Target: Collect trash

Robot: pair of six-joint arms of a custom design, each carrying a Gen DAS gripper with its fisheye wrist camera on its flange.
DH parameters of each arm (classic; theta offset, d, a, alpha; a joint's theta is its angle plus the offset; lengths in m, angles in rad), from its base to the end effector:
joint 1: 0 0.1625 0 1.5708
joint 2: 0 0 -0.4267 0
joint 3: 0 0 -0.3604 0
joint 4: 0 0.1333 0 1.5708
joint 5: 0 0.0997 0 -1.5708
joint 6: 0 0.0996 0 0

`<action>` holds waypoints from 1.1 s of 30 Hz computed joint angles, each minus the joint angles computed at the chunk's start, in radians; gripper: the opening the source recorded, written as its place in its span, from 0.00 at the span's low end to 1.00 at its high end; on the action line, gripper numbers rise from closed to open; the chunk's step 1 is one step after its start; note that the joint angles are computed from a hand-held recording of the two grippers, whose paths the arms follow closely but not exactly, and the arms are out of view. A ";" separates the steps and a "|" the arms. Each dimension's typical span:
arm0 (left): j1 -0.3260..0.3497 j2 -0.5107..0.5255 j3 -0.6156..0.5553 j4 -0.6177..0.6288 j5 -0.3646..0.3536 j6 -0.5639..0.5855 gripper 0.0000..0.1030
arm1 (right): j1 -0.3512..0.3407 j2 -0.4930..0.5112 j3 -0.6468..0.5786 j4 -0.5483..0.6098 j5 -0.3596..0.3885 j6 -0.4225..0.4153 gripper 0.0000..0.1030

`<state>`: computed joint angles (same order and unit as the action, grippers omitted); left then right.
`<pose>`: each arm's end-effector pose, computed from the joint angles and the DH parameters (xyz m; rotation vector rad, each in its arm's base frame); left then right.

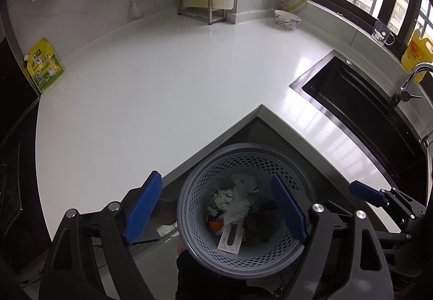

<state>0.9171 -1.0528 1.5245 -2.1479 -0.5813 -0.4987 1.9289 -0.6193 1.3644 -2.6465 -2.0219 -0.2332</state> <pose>-0.2156 -0.6375 0.3256 0.1105 2.2506 -0.7617 0.3421 -0.6576 0.1134 0.6809 -2.5867 0.4833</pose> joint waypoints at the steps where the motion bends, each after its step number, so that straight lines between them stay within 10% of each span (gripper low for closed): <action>1: -0.002 -0.002 0.001 0.000 0.004 -0.002 0.82 | 0.001 -0.001 0.002 -0.005 -0.004 -0.004 0.65; 33: -0.029 -0.018 -0.011 0.095 0.071 -0.107 0.94 | 0.019 -0.015 0.002 0.010 -0.038 0.015 0.67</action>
<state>0.8885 -1.0712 1.5134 -2.0524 -0.5106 -0.6061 1.9481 -0.6339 1.3660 -2.6362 -2.0600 -0.2186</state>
